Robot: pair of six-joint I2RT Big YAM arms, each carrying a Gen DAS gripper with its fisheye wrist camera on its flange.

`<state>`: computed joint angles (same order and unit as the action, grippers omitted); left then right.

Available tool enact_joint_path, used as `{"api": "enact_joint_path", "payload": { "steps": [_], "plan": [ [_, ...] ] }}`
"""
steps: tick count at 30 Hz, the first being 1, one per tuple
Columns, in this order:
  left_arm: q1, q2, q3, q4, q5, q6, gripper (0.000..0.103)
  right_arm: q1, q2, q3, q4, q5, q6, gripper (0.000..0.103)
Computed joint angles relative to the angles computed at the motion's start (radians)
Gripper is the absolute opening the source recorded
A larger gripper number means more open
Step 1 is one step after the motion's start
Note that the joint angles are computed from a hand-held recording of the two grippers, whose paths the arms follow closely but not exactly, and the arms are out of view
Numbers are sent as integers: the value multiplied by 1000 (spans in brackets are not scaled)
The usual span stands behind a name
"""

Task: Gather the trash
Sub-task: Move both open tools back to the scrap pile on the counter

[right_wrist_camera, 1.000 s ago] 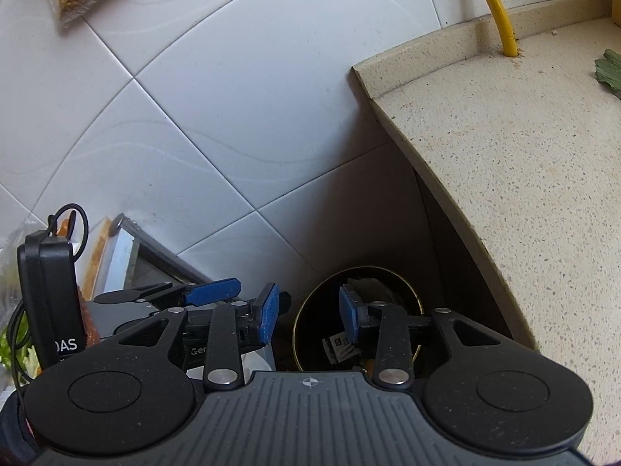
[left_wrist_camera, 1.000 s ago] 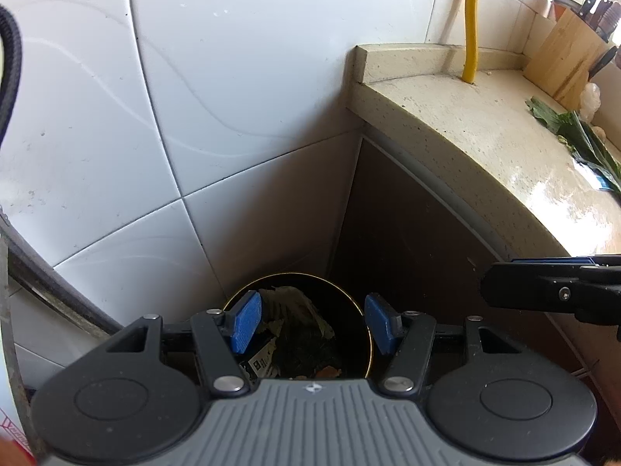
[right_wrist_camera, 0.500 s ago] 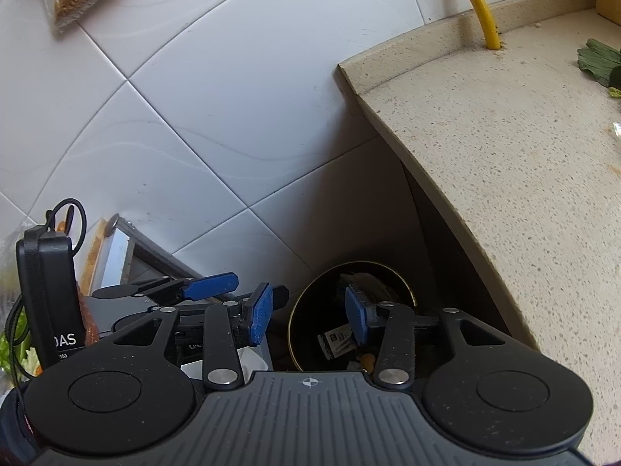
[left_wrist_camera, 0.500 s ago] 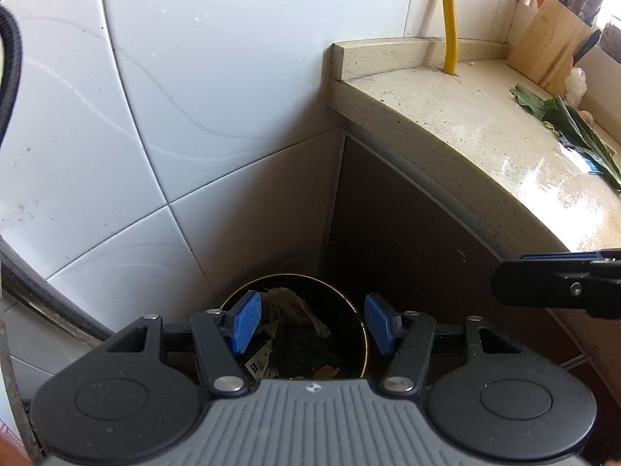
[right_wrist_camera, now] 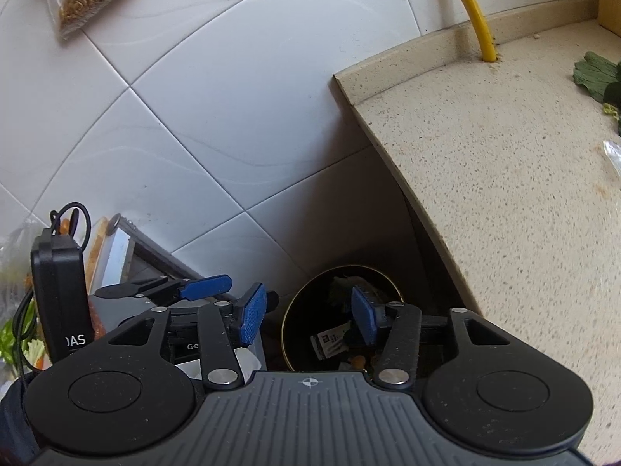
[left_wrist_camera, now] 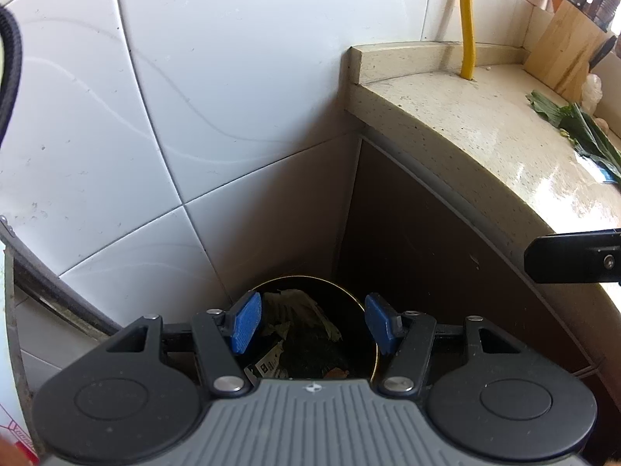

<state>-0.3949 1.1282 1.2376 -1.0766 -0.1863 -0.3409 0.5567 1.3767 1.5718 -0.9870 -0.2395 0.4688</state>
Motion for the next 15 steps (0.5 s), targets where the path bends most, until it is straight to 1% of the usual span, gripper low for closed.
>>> {"api": "enact_joint_path", "payload": {
  "steps": [6,12,15],
  "plan": [
    [0,42,56,-15,26,6,54,-22,12,14,-6,-37,-29,63],
    [-26,99,136,-1,47,33,55,-50,21,28,-14,-56,-42,65],
    [-47,131,184,18,65,44,55,-70,18,30,-10,-61,-44,65]
  ]
}}
